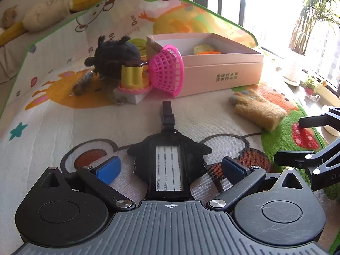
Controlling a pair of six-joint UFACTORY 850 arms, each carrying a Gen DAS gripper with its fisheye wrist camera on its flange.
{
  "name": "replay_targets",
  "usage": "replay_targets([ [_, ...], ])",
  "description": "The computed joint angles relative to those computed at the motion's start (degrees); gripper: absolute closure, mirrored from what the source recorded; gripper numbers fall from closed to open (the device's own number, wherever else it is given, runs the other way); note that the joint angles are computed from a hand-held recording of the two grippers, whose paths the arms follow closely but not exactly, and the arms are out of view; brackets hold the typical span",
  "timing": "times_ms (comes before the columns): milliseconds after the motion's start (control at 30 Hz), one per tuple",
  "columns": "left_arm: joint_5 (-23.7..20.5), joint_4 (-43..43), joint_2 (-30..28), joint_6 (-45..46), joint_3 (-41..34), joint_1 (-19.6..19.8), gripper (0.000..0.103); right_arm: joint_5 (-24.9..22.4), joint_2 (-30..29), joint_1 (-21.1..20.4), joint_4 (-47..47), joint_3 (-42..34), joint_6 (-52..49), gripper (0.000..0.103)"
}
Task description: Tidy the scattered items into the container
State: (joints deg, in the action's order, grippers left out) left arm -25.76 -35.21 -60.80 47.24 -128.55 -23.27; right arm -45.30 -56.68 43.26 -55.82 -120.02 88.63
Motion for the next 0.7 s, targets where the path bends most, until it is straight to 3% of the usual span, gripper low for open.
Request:
replay_targets([
  [67,1.1,-1.4,0.1,1.5,0.4,-0.2,0.011,-0.1,-0.1,0.0,0.0,-0.1,-0.1,0.0],
  [233,2.5,-5.3,0.5,5.2,1.7,-0.2,0.015,-0.1,-0.1,0.0,0.1,-0.2,-0.1,0.0],
  [467,4.2,-6.7,1.4,6.1,3.7,-0.3,0.006,1.1,0.4,-0.5,0.9,0.0,-2.8,0.0],
  [567,4.4,-7.5,1.4,5.8,3.8,-0.1,0.005,-3.7,-0.6,-0.5,-2.2,-1.8,-1.1,0.0],
  [700,4.0,-9.5,1.3,7.1,3.8,0.1,0.005,2.0,2.1,-2.0,-3.4,1.8,2.4,0.0],
])
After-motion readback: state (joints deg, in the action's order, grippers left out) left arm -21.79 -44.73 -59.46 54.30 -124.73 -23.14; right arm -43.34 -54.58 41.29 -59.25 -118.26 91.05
